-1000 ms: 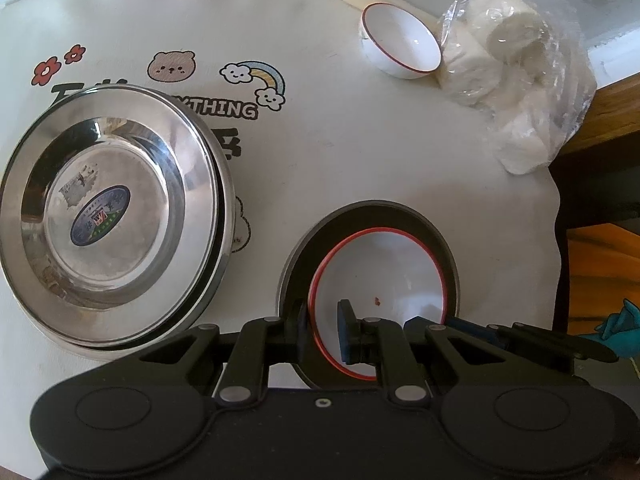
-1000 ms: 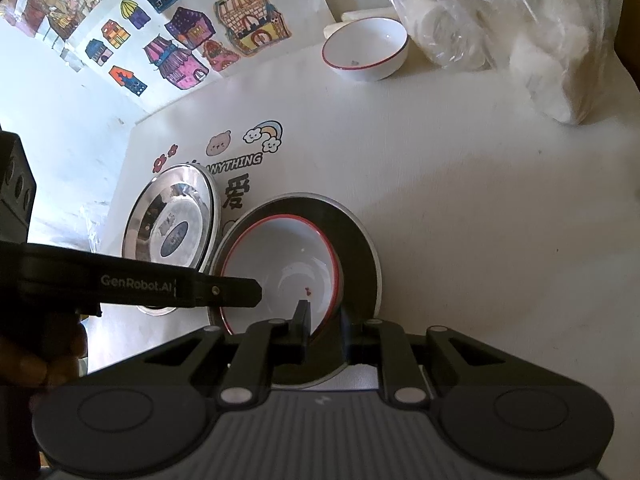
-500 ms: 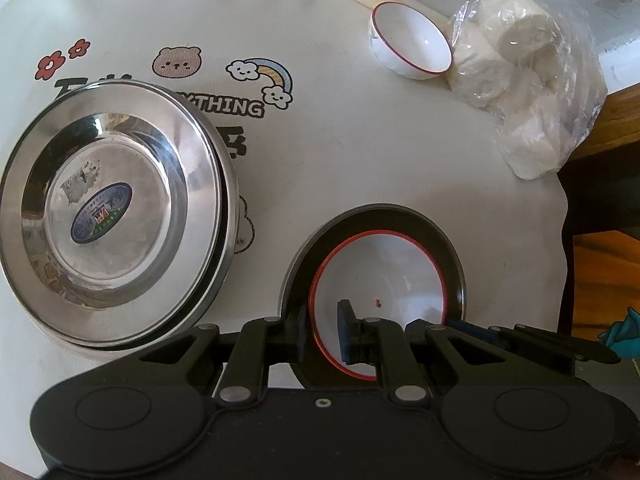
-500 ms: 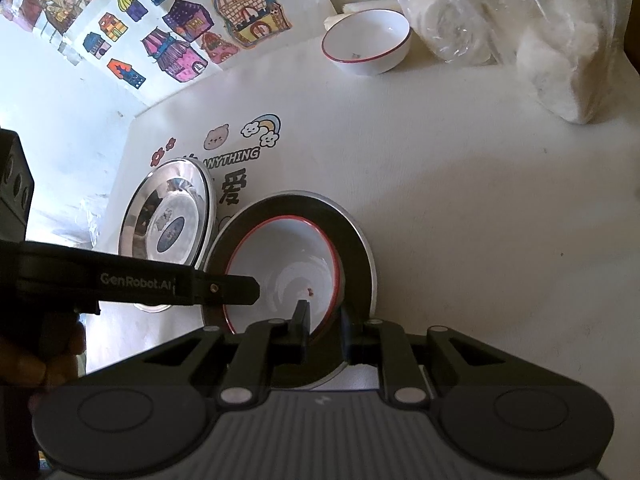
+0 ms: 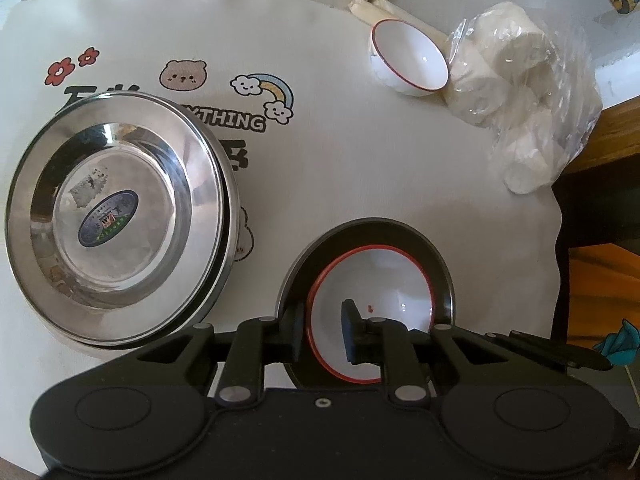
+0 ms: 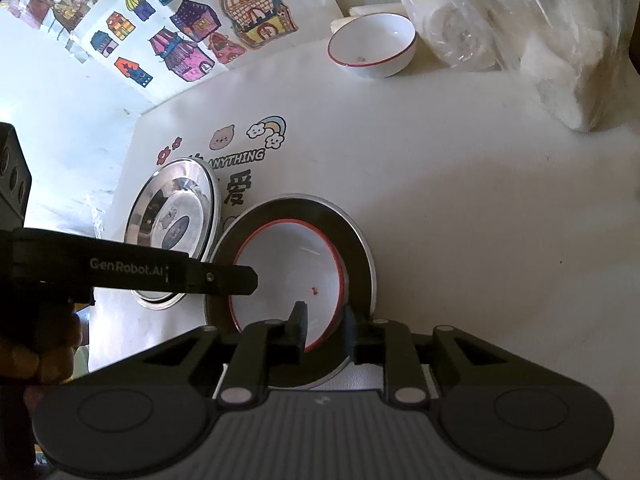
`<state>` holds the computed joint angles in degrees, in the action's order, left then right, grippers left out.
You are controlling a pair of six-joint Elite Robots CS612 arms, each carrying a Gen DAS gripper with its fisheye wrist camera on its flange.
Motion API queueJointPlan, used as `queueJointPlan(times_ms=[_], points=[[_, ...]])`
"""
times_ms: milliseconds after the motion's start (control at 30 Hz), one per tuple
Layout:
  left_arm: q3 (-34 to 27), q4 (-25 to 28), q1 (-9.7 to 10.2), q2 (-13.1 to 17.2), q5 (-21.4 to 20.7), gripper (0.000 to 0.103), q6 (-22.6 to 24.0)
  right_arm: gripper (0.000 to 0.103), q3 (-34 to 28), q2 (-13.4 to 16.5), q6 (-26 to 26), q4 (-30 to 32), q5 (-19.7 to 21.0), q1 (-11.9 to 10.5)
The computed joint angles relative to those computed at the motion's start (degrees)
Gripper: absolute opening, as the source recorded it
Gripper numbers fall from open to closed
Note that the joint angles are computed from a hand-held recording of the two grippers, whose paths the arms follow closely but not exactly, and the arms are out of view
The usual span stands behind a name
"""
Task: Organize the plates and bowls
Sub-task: 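Lower the white bowl into the steel bowl, then open the left gripper and withdraw it from the bowls, then move the left gripper to the second red-rimmed white bowl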
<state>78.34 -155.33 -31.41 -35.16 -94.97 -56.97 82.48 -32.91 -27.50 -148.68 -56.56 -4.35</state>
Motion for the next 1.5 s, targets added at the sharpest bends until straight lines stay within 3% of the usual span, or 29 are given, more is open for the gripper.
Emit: queueJointPlan(times_ms=[233, 333, 500, 600, 833, 967, 1067, 1267, 1500], points=[[1.3, -2.2, -0.3, -1.1, 2.6, 0.023, -1.1, 0.028, 0.2, -0.5, -0.8, -0.2, 1.2, -0.6], [1.4, -3.1, -0.41, -1.3, 3.9, 0.029, -1.5, 0.031, 0.3, -0.6, -0.8, -0.7, 1.7, -0.9], [1.0, -3.5, -0.51, -1.3, 5.8, 0.046, -1.5, 0.041, -0.1, -0.4, 0.0, -1.6, 2.5, -1.3], [0.7, -4.1, -0.48, -1.1, 6.5, 0.064, -1.7, 0.049, -0.6, -0.1, 0.9, -2.0, 3.1, -1.6], [-0.7, -4.3, -0.45, -0.3, 8.0, 0.083, -2.1, 0.064, -2.1, 1.1, 4.3, -3.3, 5.2, -2.4], [-1.4, -4.4, -0.45, 0.1, 8.3, 0.102, -2.5, 0.081, -2.7, 1.8, 6.8, -4.3, 6.8, -2.9], [-2.0, -4.4, -0.39, 0.6, 8.3, 0.102, -2.7, 0.094, -3.2, 2.3, 8.9, -5.5, 7.7, -3.2], [-3.6, -2.8, -0.24, 1.3, 9.0, 0.102, -2.9, 0.102, -4.4, 3.2, 10.8, -5.6, 8.6, -3.6], [-5.2, -1.4, 0.04, 2.2, 11.2, 0.102, -2.7, 0.103, -6.5, 4.8, 14.3, -6.5, 10.0, -4.1]])
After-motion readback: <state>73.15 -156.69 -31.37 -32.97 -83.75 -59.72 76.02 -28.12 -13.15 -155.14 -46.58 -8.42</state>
